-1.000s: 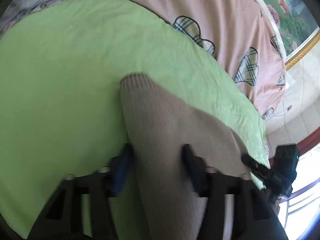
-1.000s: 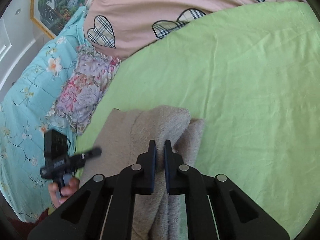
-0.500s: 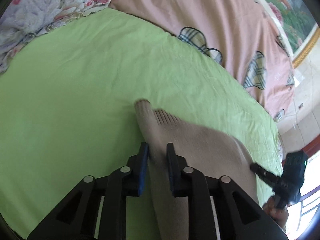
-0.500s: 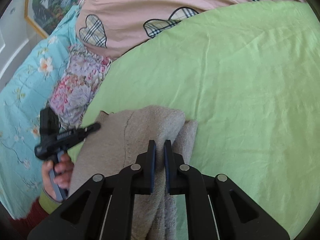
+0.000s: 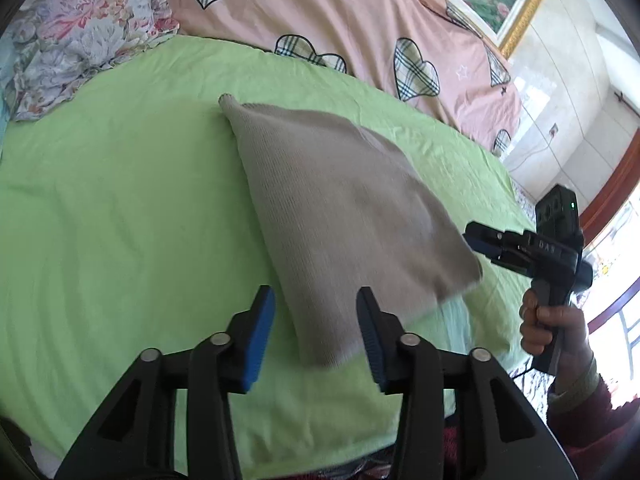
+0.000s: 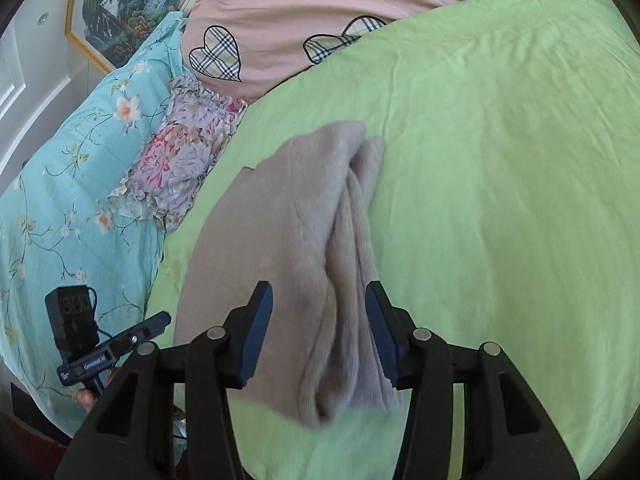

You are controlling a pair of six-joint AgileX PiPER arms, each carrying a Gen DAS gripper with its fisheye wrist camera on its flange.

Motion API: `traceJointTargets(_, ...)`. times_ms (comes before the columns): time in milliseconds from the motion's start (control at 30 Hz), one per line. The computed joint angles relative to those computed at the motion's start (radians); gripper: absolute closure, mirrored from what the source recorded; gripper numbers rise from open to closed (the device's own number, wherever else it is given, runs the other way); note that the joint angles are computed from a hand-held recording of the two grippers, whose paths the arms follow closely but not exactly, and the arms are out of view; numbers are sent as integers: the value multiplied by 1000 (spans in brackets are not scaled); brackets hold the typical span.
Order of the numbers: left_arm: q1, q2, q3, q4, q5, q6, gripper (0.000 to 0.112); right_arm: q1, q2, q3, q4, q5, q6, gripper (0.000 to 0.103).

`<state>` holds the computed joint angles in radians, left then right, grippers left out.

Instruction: Fold small clothes

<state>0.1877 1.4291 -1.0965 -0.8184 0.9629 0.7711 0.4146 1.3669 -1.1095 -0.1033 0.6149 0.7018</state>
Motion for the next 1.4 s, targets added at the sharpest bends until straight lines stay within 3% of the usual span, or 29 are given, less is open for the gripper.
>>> traceJointTargets(133,-61,-83,121,36,-82,19,65,60,-36,32,-77,24,85,53)
traceJointTargets(267,-164,-103,179,140,-226,-91,66,110,-27,18,-137,42,133,53)
traceJointTargets(400,-203,-80,178,205,-311,-173,66,133,1,13,-143,35,132,55)
traceJointTargets(567,-233,-69,201,320,-386,-355,66,141,29,32,-135,12,139,67)
traceJointTargets(633,-246,-81,213,356,-408,-408,67,140,28,37,-146,15,152,83)
traceJointTargets(667,-248,-80,211,361,-410,-419,71,131,19,44,-134,8,145,88)
traceJointTargets(700,-241,-79,210,327,-401,-391,83,122,11,50,-118,1,133,96)
traceJointTargets(767,-231,-69,198,267,-362,-329,98,113,-8,52,-112,-7,127,96)
traceJointTargets(900,-255,-68,178,335,-357,-396,100,165,-69,13,-256,10,220,97)
traceJointTargets(1067,-250,-55,171,323,-337,-407,101,253,-25,-76,-450,223,248,97)
traceJointTargets(1200,-224,-36,162,285,-306,-374,102,154,-6,29,-346,167,183,97)
traceJointTargets(1400,-190,-11,156,226,-272,-321,101,148,29,63,-358,157,197,97)
